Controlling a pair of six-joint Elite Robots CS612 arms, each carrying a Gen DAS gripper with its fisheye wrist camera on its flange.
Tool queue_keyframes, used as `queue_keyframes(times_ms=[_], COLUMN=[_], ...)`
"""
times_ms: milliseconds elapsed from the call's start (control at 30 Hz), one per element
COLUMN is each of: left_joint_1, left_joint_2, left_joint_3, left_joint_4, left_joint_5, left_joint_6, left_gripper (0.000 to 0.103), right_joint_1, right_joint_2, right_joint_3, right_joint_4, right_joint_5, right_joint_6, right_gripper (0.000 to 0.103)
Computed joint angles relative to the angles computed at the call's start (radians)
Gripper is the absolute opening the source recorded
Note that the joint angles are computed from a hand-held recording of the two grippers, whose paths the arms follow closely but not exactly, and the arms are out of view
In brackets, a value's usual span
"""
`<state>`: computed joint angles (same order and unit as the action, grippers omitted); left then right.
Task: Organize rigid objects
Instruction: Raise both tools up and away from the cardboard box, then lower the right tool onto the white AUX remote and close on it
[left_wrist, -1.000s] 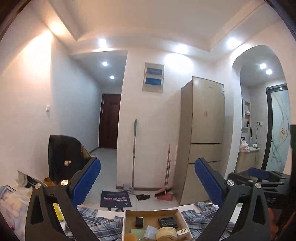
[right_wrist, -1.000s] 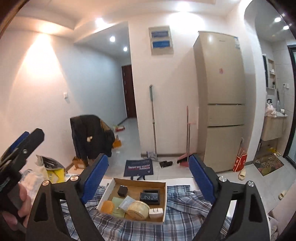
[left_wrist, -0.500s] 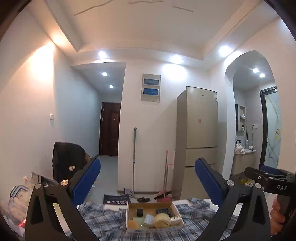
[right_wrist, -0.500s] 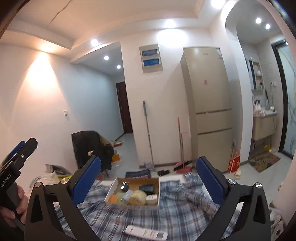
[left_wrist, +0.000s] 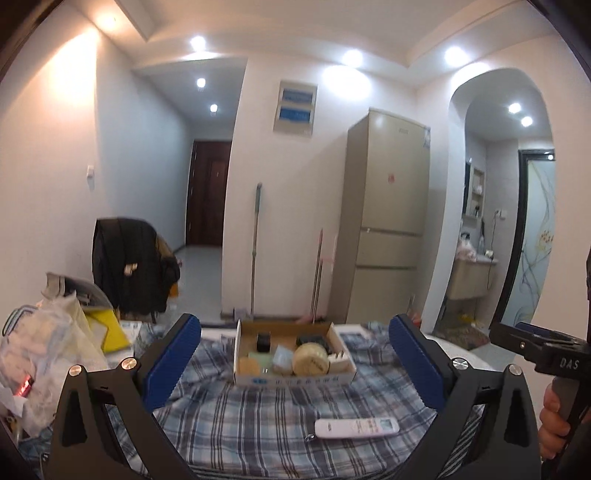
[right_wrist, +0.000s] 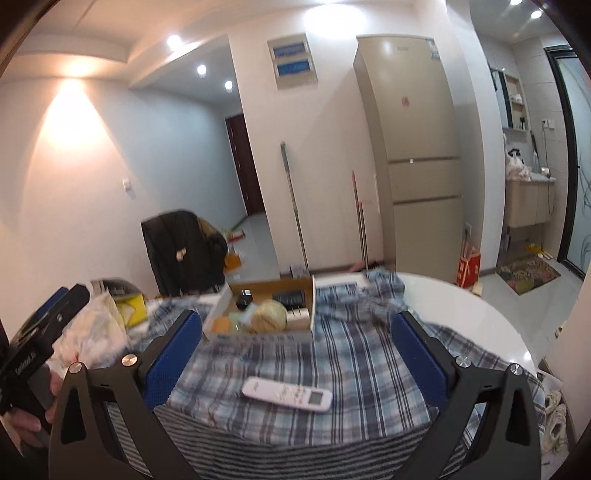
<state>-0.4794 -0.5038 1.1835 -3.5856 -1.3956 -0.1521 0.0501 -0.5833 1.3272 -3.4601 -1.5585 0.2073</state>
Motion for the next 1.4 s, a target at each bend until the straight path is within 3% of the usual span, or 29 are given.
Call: queue_keyframes(times_ms=[200,367,633,767,833,967,1233,1400], left_joint_1=[0.000,0.006,0.025,0.028,0.037,0.053,0.051,0.051], left_joint_2=[0.035,0.089,0.174,0.206,0.211,0.213,0.215,0.216], left_joint_3=[-0.045,-0.118,-0.250,-0.292,-0.309,-0.304,-0.313,-0.316], left_joint_4=[0.052,0.120,0.344,0.433,0.486,0.460,0.489,0.495], left_joint_5=[0.005,-0.002,-0.082,-0.062,-0.093,-0.137,-0.154,-0.159], left_joint_6=[-0.010,-0.015,-0.059,-0.080,-0.110,-0.168,-0.142,-0.141], left_gripper=[0.103,0.103,0.103,0.103,0.103,0.103,0.103,0.103], right_joint_1=[-0.004,0.007,0.012,0.018,0.018,0.014,-0.004,0.001], right_joint_2=[0.022,0.056,0.144,0.196,0.217,0.254,0.292,0.298], right_joint_3=[-0.034,-0.093,-0.262,-0.350,-0.387,-0.456,-0.546,-0.555], right_joint_4=[0.091,0.225,0.516,0.620,0.671,0.761,0.946,0.967], right_joint_5=[-0.018,-0.083,0.011,0.040,0.062,0.091,0.204,0.177], right_joint_6=[-0.038,-0.109,-0.138,-0.237,-0.300,-0.404,-0.488,-0.552], right_gripper=[0.102,0.093,0.080,0.079,0.079,0.079,0.079,0.078])
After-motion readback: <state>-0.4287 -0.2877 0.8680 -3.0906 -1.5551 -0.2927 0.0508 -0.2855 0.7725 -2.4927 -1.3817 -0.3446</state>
